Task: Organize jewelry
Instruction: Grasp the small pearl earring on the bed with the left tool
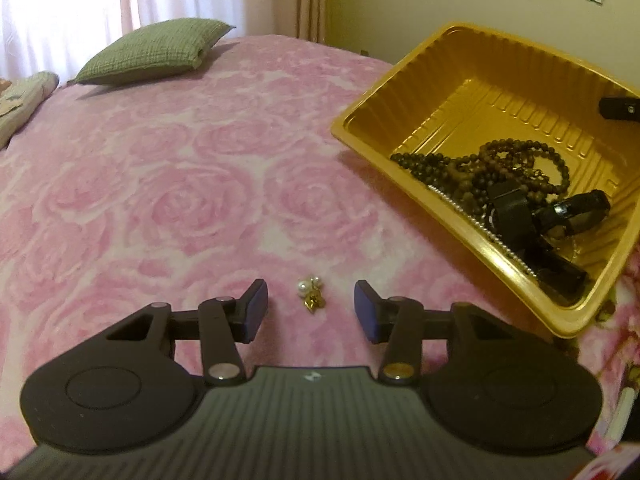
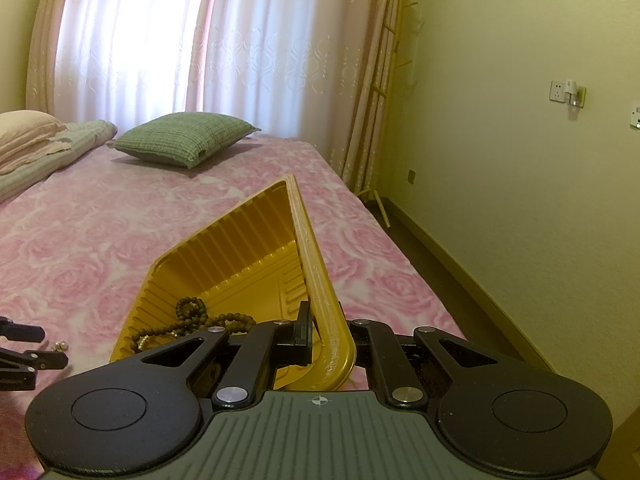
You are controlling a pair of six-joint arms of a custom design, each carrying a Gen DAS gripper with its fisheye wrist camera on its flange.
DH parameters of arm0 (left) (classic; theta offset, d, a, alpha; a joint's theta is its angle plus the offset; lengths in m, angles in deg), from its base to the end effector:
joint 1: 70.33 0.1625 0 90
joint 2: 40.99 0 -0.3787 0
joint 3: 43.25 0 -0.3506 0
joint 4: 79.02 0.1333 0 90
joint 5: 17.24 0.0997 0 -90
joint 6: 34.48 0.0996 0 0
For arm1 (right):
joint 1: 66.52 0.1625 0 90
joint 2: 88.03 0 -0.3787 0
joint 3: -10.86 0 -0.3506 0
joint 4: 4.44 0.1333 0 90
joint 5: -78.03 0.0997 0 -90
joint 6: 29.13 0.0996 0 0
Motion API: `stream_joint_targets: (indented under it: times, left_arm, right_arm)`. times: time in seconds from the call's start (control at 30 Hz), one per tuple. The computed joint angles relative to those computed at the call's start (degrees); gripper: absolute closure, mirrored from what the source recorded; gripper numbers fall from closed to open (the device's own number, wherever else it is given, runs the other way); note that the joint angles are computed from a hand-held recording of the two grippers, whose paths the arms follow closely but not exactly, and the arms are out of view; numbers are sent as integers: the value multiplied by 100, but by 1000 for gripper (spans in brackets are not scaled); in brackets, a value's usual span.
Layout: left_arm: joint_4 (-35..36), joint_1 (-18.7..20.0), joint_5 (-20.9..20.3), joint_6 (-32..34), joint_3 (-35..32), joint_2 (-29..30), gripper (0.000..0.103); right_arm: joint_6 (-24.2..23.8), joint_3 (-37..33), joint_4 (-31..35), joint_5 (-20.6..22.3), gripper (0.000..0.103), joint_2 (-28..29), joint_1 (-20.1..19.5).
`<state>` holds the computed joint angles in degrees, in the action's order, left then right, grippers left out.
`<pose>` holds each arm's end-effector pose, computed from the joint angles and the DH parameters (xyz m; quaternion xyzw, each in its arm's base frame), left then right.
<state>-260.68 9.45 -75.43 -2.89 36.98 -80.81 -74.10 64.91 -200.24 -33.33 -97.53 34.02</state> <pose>0.0611 -0.7083 0.2025 0.1987 0.8523 -0.3629 0.3199 0.2331 -0.7222 0.0218 0.3103 -0.7923 0.4310 0.3005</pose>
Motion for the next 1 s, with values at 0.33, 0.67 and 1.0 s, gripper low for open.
stream_joint_targets:
  times: [0.33, 0.67, 1.0]
  left_arm:
    - [-201, 0, 61, 104, -33, 113, 76]
    - [-326, 18, 131, 126, 153, -36, 94]
    - [-738, -25, 262, 258, 476, -280, 94]
  right_arm:
    - [8, -29, 1, -6, 96, 21, -4]
    - [-4, -43, 1, 1, 96, 31, -10]
    - [-17, -96, 19, 18, 96, 60, -28]
